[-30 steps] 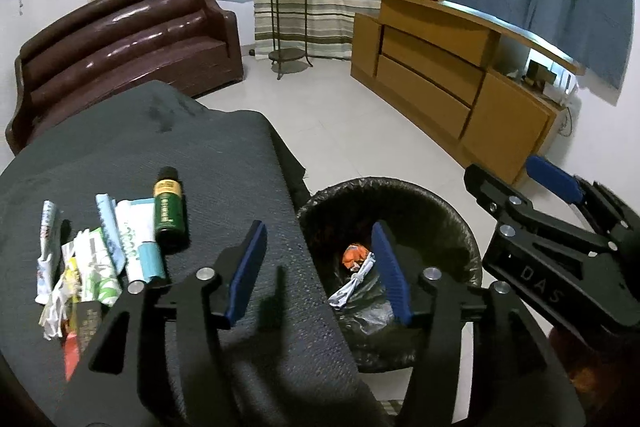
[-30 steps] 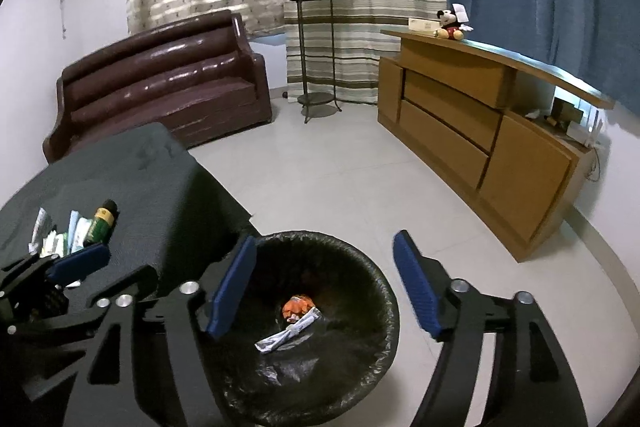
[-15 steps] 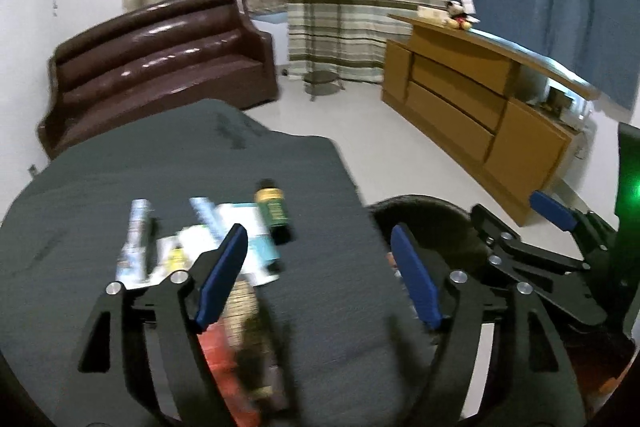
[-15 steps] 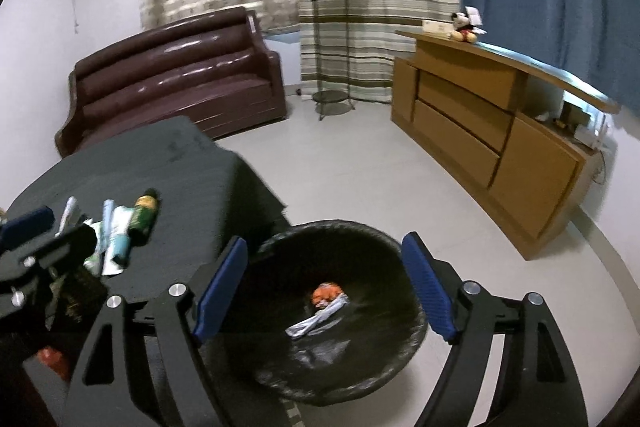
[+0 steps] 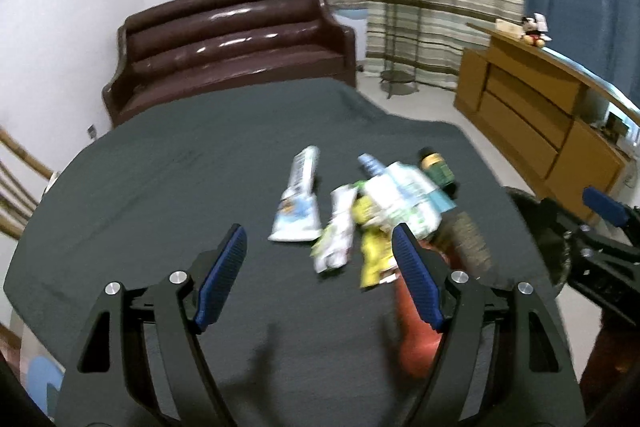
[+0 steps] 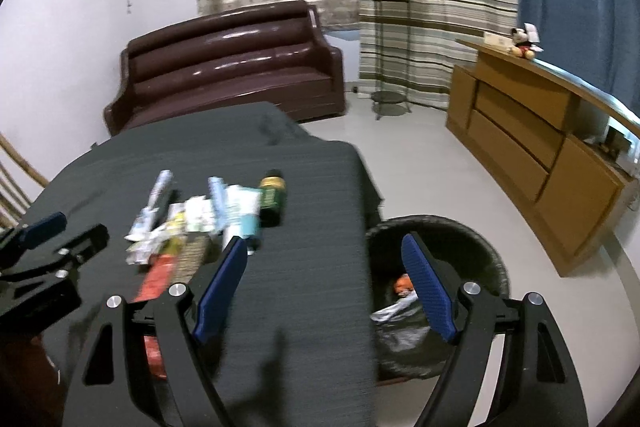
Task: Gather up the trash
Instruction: 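Return both grippers to the table over the remaining trash, then grasp the brown printed box with the right gripper while the left grasps the red bag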
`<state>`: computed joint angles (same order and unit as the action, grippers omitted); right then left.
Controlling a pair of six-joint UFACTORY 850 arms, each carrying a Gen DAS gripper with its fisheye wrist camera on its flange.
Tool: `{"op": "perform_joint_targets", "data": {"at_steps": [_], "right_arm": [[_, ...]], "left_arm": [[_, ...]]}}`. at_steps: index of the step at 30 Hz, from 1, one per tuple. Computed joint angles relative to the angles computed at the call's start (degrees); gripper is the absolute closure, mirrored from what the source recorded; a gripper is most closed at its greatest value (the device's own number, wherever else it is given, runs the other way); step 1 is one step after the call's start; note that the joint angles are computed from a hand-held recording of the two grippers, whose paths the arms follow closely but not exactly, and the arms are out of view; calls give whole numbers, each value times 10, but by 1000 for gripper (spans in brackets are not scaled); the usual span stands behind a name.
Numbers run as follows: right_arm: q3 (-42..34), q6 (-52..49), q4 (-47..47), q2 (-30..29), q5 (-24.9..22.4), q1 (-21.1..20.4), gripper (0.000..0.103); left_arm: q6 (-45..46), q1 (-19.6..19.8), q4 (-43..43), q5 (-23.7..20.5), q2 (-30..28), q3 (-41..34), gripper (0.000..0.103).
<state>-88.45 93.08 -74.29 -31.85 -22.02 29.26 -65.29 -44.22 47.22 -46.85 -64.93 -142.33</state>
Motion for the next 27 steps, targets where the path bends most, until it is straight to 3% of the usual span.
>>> {"op": "perform_joint_targets", "data": {"at_steps": [4, 9, 17, 27], "right_arm": [[-15, -22, 23, -9, 12, 12, 26], [-37, -51, 39, -26, -2, 30, 28], [-67, -112, 99, -54, -26, 42, 50], [-89, -162, 132, -65, -44, 51, 51]], "left_arm": [[-58, 9, 31, 28, 57, 108, 30], [-93, 16, 54, 50, 93, 174, 30], [-114, 20, 59, 78, 107, 208, 30], [-121, 21, 54, 90, 103, 210, 30]]}}
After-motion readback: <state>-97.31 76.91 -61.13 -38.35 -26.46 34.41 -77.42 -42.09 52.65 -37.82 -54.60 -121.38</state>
